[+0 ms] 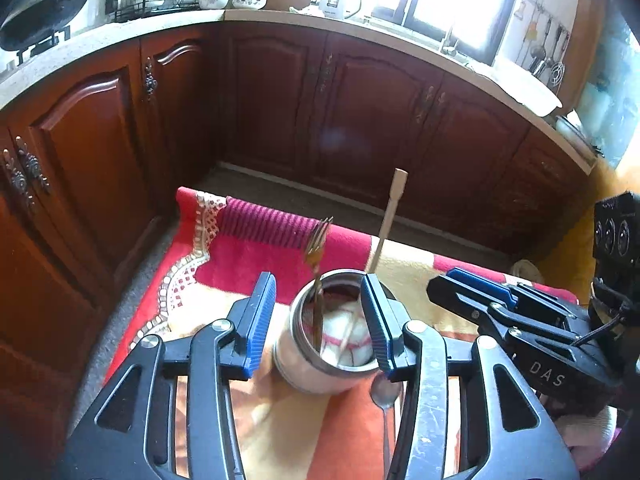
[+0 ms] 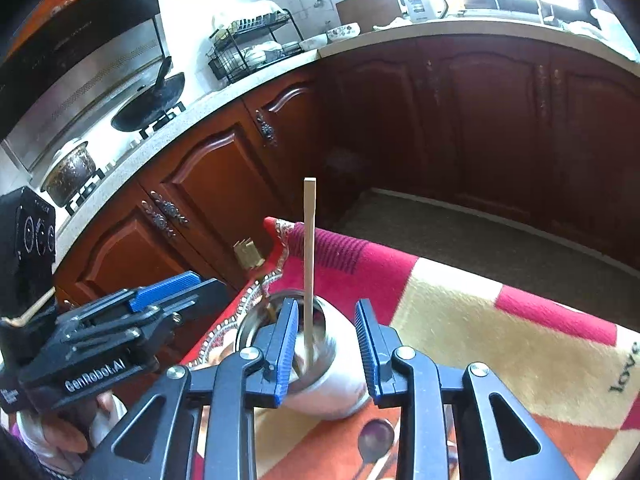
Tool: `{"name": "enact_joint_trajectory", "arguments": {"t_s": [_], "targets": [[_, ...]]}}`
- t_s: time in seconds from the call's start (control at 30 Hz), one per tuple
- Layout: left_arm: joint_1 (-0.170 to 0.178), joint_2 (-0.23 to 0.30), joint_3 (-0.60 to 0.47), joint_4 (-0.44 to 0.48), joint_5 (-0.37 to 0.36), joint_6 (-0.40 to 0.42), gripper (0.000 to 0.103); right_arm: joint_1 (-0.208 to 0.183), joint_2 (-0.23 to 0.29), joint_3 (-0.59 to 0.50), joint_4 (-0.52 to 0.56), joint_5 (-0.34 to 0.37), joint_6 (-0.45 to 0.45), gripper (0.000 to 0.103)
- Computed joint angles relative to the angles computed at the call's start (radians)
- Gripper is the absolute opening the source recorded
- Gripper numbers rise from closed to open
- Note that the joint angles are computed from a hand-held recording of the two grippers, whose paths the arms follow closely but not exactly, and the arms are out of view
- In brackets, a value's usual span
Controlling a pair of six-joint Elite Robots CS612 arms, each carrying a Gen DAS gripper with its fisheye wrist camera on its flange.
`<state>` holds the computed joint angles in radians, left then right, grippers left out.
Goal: Organize utensils
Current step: 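Lower the fork and chopstick into the jar and open both tools, then withdraw both tools from the jar back to the utensil pile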
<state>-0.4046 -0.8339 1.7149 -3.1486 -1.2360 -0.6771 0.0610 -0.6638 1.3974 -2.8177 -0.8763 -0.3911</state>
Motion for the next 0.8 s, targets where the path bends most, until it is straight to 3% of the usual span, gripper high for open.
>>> {"name": "enact_joint_trajectory", "arguments": {"t_s": [0.2, 0.47, 0.8], "targets": [[-0.027, -0.022, 0.048, -0.038, 0.022, -0.024, 0.044, -0.015, -0.035, 0.073, -0.042, -0.009, -0.004, 0.028], [-0.078, -0.036, 0.085, -0.049, 0.068, -0.053, 0.045, -0.037, -0.086, 0.196, -0.188, -0.047, -0.007, 0.038], [-0.136, -0.044, 0.109, -0.053, 0.116, -0.041, 0.045, -0.070, -0.136, 0.315, -0.342, -0.088, 0.010, 0.039]]}}
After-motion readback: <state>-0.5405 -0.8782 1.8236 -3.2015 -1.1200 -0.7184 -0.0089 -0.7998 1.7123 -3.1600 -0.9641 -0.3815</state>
